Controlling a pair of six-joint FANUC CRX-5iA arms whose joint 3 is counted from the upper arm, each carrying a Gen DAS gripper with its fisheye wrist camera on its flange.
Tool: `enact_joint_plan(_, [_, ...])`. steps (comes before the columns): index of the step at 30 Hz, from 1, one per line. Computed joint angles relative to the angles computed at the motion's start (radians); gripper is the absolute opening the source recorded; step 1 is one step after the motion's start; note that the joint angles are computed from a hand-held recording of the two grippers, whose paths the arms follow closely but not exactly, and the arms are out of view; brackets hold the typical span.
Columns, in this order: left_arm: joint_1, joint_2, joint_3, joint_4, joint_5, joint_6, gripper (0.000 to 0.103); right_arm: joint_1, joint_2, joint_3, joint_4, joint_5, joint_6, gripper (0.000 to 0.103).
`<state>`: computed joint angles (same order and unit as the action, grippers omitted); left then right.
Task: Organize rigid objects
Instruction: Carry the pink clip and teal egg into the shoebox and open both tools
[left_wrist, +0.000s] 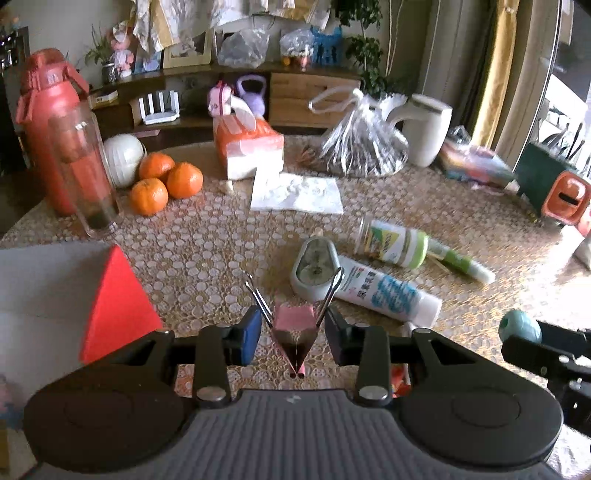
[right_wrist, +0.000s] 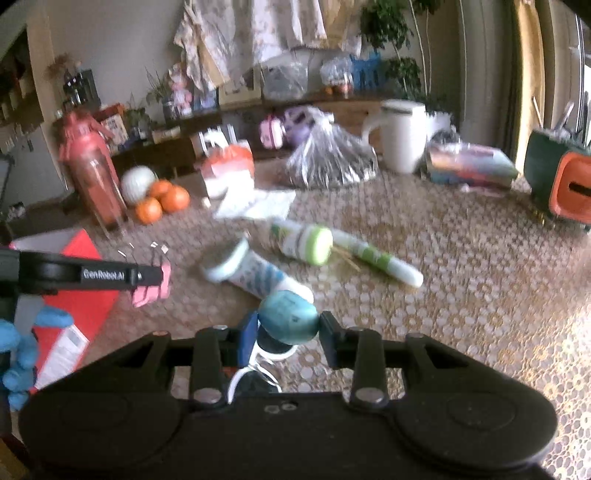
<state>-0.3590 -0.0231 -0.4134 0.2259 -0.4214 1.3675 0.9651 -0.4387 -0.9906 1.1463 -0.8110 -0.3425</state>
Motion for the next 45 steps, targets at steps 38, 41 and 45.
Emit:
enact_joint_plan(38, [0.649,-0.388,-0.260,0.375,-0.190,-0.625,0.037,0.148,0.397,0.434,0.044,0.154,0.198,0.036])
enact_joint_plan(41, [0.667,-0.352,-0.251,0.349,-0.175,-0.620,0.037,0.152,0.451,0.477,-0.003,0.178,0.246,0.036])
enact_joint_plan(45, [0.666,-0.283,-0.226,0.302,-0.148,-0.591,0.037,0.162,0.528,0.551,-0.099,0.185,0.352,0.036])
